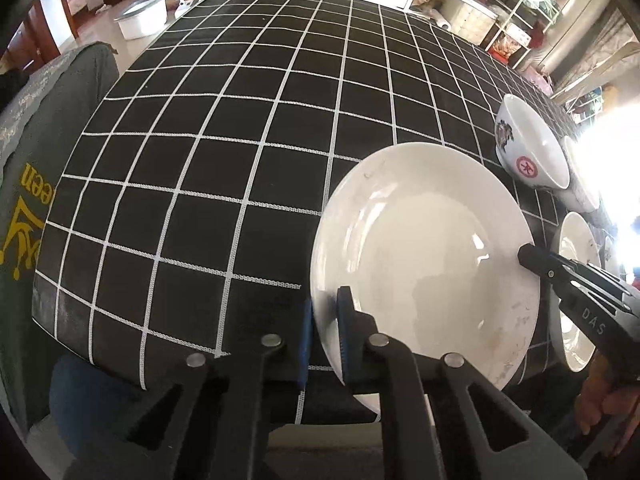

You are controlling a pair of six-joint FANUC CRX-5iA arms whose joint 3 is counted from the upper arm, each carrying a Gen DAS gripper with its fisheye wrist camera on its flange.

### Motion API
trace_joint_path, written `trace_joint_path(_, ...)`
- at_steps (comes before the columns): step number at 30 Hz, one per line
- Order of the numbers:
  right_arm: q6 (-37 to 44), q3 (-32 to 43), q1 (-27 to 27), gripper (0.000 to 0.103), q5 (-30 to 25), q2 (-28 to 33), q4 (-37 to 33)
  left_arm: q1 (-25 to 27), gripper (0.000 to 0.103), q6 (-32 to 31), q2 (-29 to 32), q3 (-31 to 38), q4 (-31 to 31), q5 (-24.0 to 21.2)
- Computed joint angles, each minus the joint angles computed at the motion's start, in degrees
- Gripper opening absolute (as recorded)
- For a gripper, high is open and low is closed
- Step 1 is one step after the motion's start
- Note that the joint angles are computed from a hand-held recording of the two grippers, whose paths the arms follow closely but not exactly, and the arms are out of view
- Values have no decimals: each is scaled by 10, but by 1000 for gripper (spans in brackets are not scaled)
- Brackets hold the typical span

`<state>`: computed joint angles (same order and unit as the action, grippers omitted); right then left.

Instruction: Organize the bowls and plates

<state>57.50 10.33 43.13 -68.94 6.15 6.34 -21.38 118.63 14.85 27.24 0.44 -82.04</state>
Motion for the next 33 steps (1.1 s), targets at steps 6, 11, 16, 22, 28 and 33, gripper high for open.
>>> trace_joint_path(6,-7,13,8,12,2,13,24,5,10,0,-1,-1,3,-1)
trace_joint_path(11,2,25,1,12,5,25,10,9,10,4,-8,-9,1,4)
trace_joint_path(16,2,15,-3,12,15,16,-3,7,10,9,-16,-12,-9,5)
trace_joint_path(22,-21,-22,-6,12,35,-36,18,-5,10,29,-28,18,-40,-14)
trace_joint_path(28,-63,-75,-17,12,49,-97,49,-48,10,17,-4,89,-53,-21)
trace_joint_path(33,-84,-118,-33,12,53,-139,62,-90,10,1,51,166,-34,-27)
